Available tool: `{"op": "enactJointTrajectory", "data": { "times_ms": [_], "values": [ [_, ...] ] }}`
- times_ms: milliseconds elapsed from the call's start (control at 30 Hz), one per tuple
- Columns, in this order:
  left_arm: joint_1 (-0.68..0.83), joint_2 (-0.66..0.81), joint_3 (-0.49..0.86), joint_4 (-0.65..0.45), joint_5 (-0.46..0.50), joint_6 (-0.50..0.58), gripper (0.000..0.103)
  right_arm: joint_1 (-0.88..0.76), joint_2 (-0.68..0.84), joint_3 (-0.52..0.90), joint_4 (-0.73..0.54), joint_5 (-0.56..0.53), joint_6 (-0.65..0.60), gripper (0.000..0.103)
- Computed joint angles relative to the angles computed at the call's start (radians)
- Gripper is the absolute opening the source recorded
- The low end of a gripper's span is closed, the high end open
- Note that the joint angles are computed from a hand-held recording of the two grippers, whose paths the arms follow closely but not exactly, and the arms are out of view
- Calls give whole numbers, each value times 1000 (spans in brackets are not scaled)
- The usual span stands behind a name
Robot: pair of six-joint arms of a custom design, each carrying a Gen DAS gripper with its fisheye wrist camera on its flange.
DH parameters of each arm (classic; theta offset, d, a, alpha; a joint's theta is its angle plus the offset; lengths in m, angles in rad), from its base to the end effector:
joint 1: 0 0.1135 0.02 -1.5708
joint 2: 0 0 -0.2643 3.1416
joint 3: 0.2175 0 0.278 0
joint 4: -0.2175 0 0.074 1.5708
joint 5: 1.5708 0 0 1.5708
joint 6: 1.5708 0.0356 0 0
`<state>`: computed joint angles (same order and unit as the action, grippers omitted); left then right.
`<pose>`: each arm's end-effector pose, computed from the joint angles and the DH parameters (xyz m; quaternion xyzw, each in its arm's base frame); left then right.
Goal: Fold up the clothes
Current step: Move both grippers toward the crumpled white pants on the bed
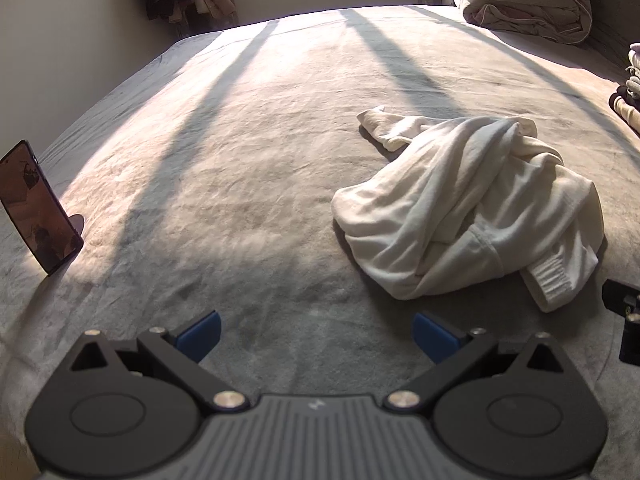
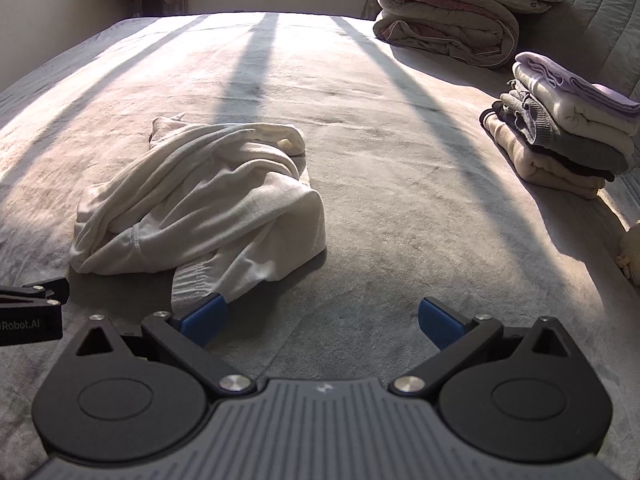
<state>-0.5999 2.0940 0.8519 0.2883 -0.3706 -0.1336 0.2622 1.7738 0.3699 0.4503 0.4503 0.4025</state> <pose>0.3032 -0.1917 0.0175 0.1619 0.9241 0.0569 0.3415 0.2348 0.0470 0.0282 0.1327 0.9217 -0.1045 0.3493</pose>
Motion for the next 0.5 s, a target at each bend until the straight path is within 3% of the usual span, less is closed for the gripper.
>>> {"op": "enactJointTrajectory", "data": {
  "times_ms": [67, 167, 300, 367, 500],
  "values": [
    [10, 36, 13, 14, 2, 7, 102, -1, 52, 31, -6, -21, -29, 103],
    [31, 52, -45, 142, 43, 1, 103, -9, 124, 69, -23, -62, -29, 103],
    [74, 86, -89, 268, 134, 2, 103, -18, 185, 26, 117, -75, 29, 103],
    [97, 77, -82, 240, 184, 12, 103, -22, 202, 4, 179, -77, 12, 103],
    [127, 28, -5, 28, 252, 41, 102, 1, 227, -12, 246, -45, 11, 103]
  ]
}}
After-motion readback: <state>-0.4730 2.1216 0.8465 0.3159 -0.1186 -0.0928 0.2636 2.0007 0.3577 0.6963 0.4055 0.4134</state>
